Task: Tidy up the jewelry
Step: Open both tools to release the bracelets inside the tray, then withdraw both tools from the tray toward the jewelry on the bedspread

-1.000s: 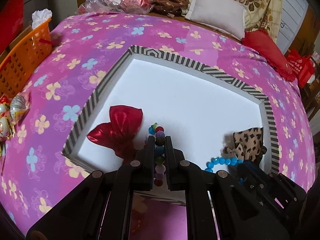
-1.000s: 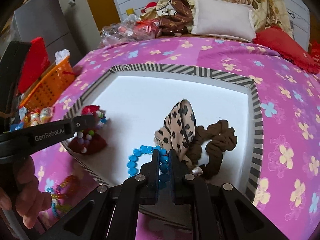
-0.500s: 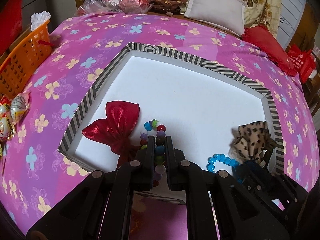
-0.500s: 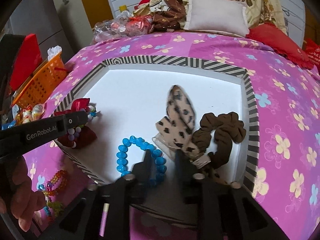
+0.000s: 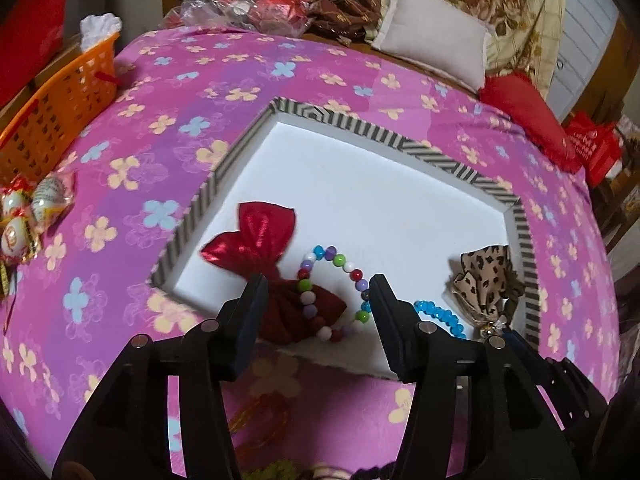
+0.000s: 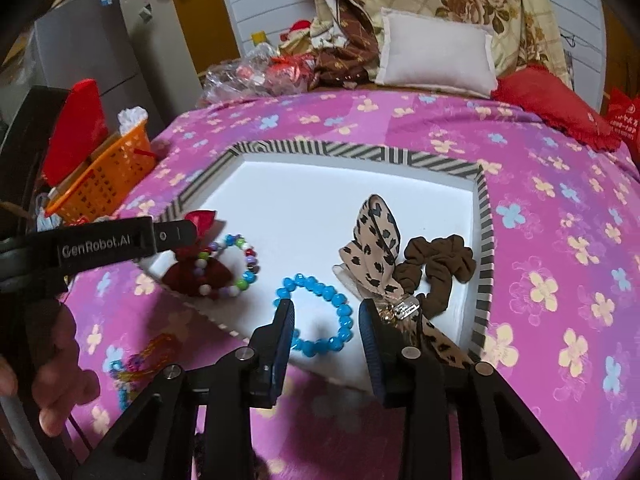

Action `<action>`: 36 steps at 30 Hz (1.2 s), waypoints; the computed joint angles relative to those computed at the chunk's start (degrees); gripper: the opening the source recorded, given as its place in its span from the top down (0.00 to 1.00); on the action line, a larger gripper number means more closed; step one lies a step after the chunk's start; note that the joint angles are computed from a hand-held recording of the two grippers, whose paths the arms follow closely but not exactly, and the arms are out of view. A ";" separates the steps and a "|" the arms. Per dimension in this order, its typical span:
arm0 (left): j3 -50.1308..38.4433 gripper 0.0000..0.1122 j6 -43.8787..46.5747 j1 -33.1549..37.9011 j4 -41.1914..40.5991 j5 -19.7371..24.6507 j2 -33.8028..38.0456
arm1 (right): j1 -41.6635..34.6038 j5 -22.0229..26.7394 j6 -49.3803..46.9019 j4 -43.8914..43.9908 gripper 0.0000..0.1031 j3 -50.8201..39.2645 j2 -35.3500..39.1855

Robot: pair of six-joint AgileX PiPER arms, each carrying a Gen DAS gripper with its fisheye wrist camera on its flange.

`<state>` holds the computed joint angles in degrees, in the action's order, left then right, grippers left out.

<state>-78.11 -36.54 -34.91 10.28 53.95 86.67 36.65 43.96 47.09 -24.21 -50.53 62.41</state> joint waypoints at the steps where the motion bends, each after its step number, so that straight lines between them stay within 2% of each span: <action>1: 0.23 0.53 0.09 0.12 -0.06 0.26 -0.77 | 1.06 0.61 0.97 -0.71 0.66 0.12 -0.69; 14: 12.49 0.53 -2.46 -2.12 7.85 6.64 -21.01 | 25.07 16.11 19.43 -12.26 0.60 2.91 -8.77; 19: 17.33 0.53 -5.07 -4.12 9.25 9.46 -28.04 | 33.79 20.27 26.62 -14.11 0.60 5.09 -9.74; 27: 26.10 0.53 -8.75 -5.69 8.33 10.97 -35.21 | 43.54 23.55 35.92 -14.82 0.60 8.49 -10.14; 36: 32.72 0.53 -7.94 -2.31 4.37 10.12 -39.13 | 46.52 24.06 39.98 -14.36 0.60 10.73 -10.76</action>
<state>-45.39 -44.48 -37.22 14.65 64.06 47.54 83.16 68.02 87.07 -38.58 -39.80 51.65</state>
